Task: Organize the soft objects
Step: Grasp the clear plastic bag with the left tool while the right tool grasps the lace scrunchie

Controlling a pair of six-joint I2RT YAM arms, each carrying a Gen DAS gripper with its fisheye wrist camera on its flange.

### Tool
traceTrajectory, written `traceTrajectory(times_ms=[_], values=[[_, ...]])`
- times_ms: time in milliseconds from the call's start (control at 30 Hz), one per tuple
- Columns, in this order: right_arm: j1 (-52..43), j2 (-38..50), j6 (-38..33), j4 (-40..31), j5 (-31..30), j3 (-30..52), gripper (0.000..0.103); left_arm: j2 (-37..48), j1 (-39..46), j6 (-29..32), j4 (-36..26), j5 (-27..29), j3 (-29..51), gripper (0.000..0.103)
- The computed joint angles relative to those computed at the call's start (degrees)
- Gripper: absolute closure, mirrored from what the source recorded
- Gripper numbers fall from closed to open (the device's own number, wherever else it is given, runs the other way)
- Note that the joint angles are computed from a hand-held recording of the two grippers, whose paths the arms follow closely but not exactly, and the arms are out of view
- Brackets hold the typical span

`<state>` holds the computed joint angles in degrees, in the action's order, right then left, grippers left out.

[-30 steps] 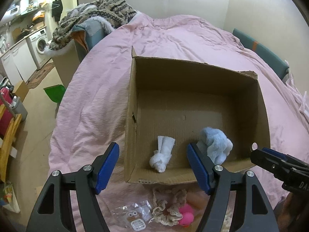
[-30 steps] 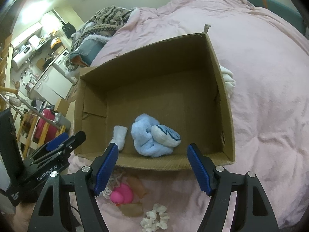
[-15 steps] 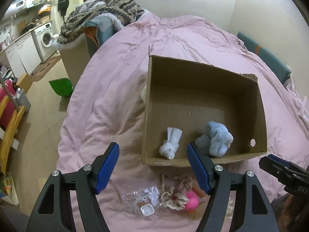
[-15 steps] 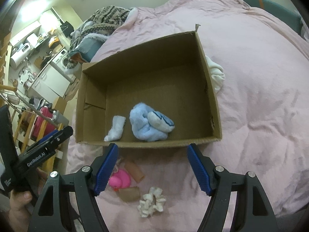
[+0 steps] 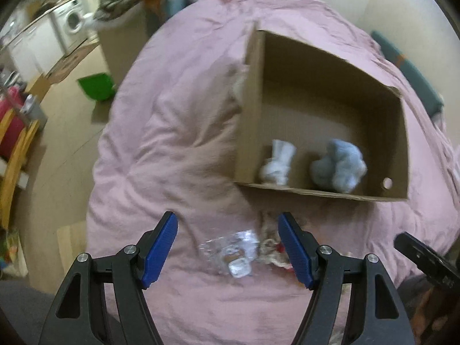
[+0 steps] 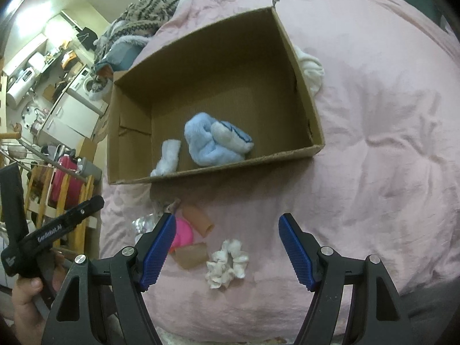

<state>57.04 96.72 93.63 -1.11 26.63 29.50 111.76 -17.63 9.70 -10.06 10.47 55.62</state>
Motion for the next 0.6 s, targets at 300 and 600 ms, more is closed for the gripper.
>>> traceTrajectory(times_ms=[300,600], values=[[-3.00,2.55,0.26,5.84,-4.74,-1.80,0.025,4.40,2.35,-1.83,-4.08,-2.25,3.38,0.034],[-5.51,4.90,1.15,10.68,-8.26,-3.39,0.025,17.39,1.78,-5.28,-14.29,0.99,12.61,0.035]])
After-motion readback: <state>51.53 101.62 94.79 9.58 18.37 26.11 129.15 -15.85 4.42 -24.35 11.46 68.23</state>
